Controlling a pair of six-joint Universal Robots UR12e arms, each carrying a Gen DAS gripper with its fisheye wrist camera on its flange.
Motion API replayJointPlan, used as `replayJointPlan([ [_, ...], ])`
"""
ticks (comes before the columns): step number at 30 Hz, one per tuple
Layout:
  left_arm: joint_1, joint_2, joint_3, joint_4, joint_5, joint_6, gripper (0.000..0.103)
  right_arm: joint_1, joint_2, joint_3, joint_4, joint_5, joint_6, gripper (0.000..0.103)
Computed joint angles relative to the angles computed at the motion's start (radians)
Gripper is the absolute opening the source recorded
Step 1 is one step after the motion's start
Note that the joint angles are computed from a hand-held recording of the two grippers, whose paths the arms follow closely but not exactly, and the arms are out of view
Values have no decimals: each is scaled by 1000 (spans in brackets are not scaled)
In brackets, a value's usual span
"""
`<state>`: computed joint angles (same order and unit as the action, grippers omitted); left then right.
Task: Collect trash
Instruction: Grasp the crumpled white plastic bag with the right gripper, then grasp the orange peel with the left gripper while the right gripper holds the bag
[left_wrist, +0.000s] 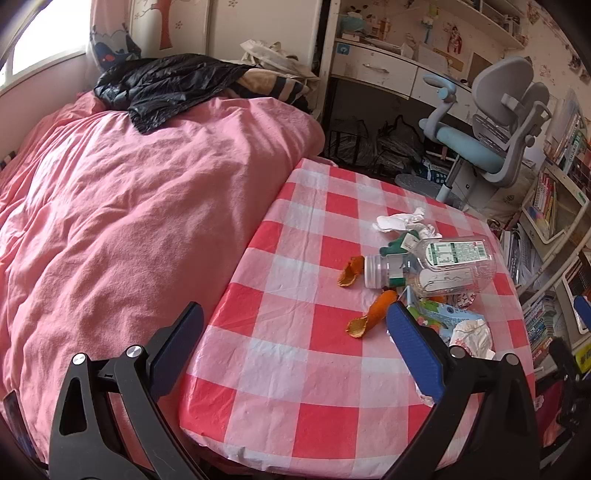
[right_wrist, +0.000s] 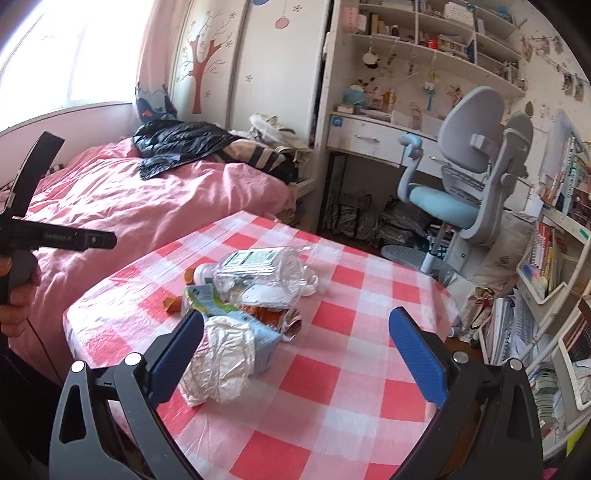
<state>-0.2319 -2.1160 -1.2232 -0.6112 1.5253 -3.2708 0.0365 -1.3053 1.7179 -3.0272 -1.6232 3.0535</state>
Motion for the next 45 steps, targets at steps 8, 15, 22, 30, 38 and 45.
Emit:
replayJointPlan([
  [8,12,-6,9,-57,-8,-39,96,7,32,-63,263,151,-56,79],
  [15,4,-15,17,-76,3,7,96,-19,40,-80,394,276,16,22],
  [22,1,-14,20,-104,-4,39,96,-77,-23,-14,343,373,73,13],
  [30,-40,-65,81,-156,40,247,91,-124,-59,40,231,359,173,13],
  [38,-74,-136,165,-182,65,419,77,-136,-55,40,191,389,197,13],
  [45,-89,-194,243,-253,51,506,34,-152,-55,45,177,411,212,13],
])
